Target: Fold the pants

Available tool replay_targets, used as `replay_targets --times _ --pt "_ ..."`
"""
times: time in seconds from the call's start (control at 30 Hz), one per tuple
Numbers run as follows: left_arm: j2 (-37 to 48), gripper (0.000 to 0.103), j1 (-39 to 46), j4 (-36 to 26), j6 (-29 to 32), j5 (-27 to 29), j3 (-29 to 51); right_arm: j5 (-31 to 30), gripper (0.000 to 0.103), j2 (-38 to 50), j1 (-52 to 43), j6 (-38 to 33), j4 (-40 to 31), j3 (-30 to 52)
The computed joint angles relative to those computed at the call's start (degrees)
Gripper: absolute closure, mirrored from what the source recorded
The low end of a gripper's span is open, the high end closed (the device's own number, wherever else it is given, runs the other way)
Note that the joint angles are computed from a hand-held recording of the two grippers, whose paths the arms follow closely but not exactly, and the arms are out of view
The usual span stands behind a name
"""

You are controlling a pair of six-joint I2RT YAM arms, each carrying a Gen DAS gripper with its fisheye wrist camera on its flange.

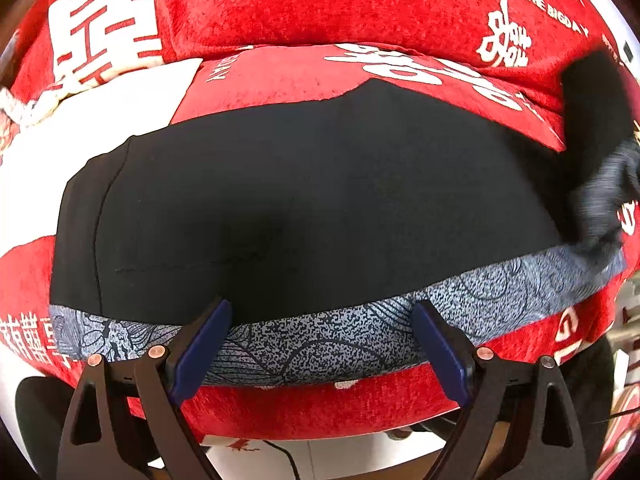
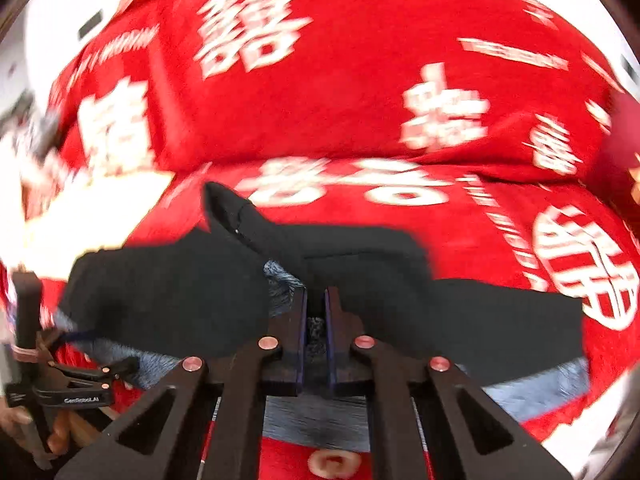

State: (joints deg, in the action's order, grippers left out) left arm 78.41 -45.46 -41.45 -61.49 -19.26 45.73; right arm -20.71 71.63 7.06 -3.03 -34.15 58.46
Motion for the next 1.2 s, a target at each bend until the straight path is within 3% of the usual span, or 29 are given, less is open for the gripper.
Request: replay_targets --times 0.23,0.4,0.6,0.73,0.77,0.8,0.87,0.97,1.07,1.13,1.2 --pt "1.29 0.011 0.92 -0.82 0.14 0.61 1.09 -10.23 0.094 7.5 -24.46 -2.03 0.59 1.71" --pt "2.53 0.011 0.97 -1.92 -0.44 0.81 2.25 -10.86 0.094 17.58 -35.73 -1.3 2.78 4.02" --pt "4.17 0.011 1.15 -2.47 -0.18 0.6 3.37 -10.7 0.094 22.36 -43.95 -0.58 3.03 6.53" --pt "4.85 0.011 1.09 -2.72 -0.27 0.47 3.86 -17.19 0.089 24.18 -47.05 -1.39 -1.74 7.35" --pt "4.93 0.011 1.01 -2.88 -0.41 0.42 3.98 -18.73 0.081 23.76 -47.17 -1.99 -2.0 6.39" --pt "5.03 0.011 0.97 -3.02 -0.51 0.39 4.08 -20.13 0.062 23.33 -46.86 -3.03 -3.4 5.55" --pt "5.11 0.011 0.88 -3.3 -0.6 0.36 4.23 -24.0 0.037 22.59 -46.43 -3.99 -4.5 3.15" --pt "5.15 0.011 0.99 -3.51 -0.43 0.58 4.43 -29.48 0.033 20.58 -46.42 -0.36 -0.31 -1.38" --pt "5.27 0.011 1.05 -3.54 -0.45 0.52 4.53 -34.85 0.033 24.12 -45.45 2.64 -1.25 0.11" --pt "5.59 0.011 0.85 -3.59 -0.51 0.24 4.71 -38.52 0.033 26.76 -44.85 7.43 1.96 1.08" --pt "5.58 0.011 0.72 -3.67 -0.3 0.21 4.73 -38.72 0.017 29.34 -44.38 14.99 8.32 1.92"
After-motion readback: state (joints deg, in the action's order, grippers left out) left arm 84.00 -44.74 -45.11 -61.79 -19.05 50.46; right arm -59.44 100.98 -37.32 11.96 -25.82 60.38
